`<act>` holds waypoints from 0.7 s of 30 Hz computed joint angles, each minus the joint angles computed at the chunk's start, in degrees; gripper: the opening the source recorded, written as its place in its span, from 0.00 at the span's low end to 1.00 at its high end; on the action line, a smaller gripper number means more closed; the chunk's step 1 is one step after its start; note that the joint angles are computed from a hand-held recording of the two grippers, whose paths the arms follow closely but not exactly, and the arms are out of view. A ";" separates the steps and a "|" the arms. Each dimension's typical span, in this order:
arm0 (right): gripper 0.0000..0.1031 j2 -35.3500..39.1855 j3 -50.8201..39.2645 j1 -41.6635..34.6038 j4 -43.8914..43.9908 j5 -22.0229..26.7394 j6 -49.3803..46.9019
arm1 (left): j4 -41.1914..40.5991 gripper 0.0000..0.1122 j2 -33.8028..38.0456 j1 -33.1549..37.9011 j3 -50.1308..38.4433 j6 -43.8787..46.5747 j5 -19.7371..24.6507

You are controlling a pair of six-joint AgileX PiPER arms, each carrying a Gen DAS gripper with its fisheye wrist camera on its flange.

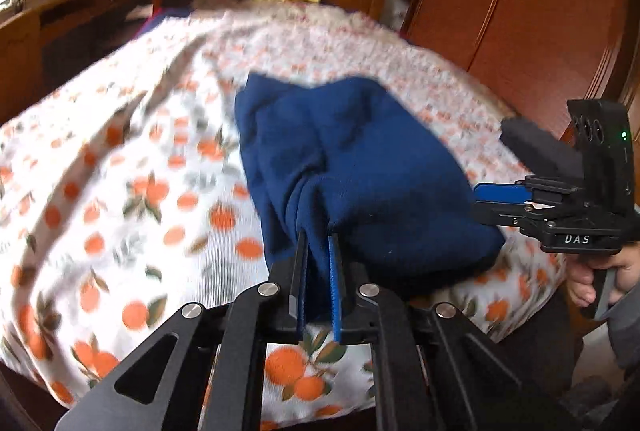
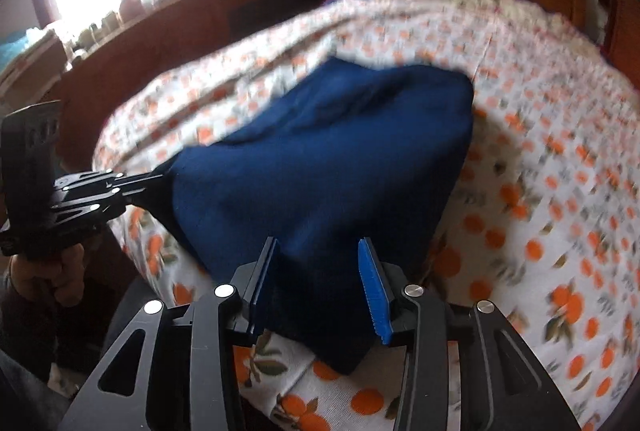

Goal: Fold large clothes

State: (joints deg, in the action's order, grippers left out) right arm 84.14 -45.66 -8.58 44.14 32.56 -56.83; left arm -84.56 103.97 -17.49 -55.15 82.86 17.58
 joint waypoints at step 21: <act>0.53 28.25 -39.25 -5.02 -11.01 3.40 11.49 | -1.98 0.36 -1.10 -1.58 1.79 0.77 -5.90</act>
State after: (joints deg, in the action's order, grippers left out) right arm 112.39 -84.91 -13.61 33.12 35.96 -45.33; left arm -86.54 102.87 -19.06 -53.36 83.63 11.68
